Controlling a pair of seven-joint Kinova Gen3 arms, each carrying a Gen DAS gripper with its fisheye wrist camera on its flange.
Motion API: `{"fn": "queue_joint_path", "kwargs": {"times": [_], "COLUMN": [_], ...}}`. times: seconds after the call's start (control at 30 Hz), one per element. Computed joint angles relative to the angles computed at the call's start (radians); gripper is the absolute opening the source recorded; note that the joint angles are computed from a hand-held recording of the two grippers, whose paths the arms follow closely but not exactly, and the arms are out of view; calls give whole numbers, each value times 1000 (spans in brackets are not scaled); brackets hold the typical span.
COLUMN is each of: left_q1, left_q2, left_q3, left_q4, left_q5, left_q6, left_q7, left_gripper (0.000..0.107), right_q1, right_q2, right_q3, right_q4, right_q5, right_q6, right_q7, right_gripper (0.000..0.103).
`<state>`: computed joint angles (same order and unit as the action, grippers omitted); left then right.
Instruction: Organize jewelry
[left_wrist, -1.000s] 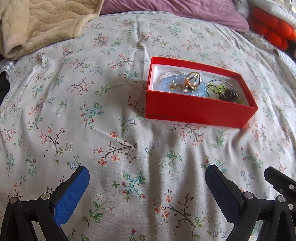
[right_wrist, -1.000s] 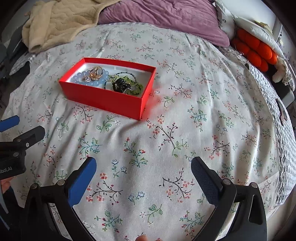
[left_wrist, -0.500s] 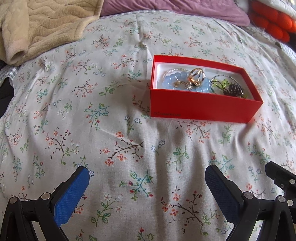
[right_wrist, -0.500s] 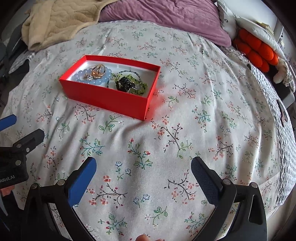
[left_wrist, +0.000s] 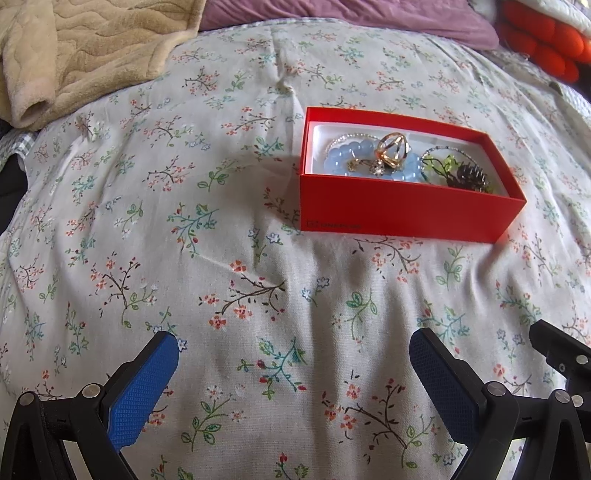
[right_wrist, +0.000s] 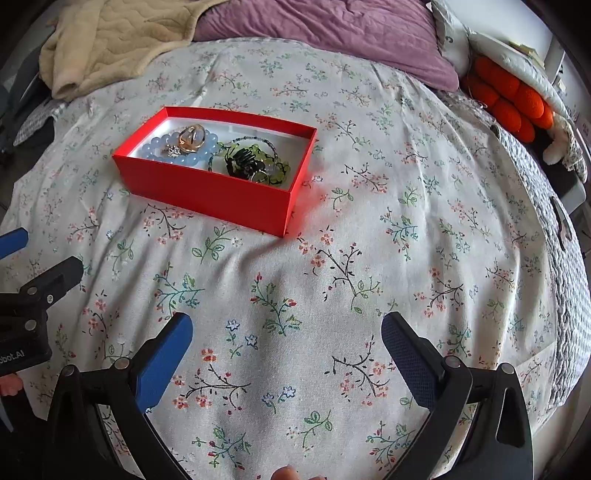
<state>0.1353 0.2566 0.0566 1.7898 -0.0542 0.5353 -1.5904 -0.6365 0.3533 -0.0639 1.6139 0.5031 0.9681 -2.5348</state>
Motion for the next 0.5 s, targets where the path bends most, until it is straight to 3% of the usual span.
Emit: {"fn": "queue_joint_path", "kwargs": {"times": [0.5], "left_q1": [-4], "left_q2": [4], "left_q3": [8], "left_q4": [-4], "left_q5": [14], "left_q6": [9], "left_q7": [-6], "left_gripper": [102], "right_q1": [-4], "right_q2": [4], "right_q3": [0], "right_q4": [-5], "right_q5": [1], "right_q6": [5], "right_q7": [-1], "right_gripper": [103]}}
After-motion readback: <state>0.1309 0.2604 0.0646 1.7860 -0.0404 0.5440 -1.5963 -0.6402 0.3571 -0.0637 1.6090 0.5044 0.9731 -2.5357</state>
